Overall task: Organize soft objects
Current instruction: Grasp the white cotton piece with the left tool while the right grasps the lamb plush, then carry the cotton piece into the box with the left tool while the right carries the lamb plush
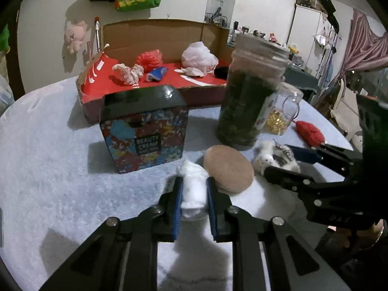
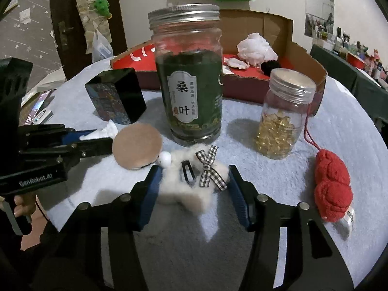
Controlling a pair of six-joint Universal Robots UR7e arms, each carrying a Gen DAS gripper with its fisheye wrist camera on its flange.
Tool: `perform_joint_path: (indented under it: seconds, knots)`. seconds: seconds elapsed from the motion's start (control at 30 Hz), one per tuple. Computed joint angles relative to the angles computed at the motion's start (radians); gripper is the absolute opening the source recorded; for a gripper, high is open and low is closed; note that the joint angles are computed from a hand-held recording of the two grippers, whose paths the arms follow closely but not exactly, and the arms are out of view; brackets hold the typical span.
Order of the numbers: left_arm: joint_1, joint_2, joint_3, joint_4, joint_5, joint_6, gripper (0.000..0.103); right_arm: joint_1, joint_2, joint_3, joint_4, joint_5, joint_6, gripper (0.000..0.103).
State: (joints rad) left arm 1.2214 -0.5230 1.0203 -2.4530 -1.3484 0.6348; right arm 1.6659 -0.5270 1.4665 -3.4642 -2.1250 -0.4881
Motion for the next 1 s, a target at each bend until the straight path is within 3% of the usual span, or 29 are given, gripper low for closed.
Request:
perform_joint_path:
  seconds: [0.23, 0.6, 1.0]
  knots:
    - [-0.02, -0.031, 0.058, -0.087, 0.048, 0.043, 0.019, -0.003, -0.049, 0.044, 0.008, 0.023, 0.023, 0.053]
    - [-0.016, -0.01, -0.008, 0.09, -0.124, 0.004, 0.019, -0.007, -0.091, 0.072, 0.034, 0.086, 0.02, 0.053]
    - [-0.017, 0.013, -0.041, 0.126, -0.135, -0.016, 0.019, -0.017, -0.108, 0.077, 0.072, 0.11, 0.036, 0.053]
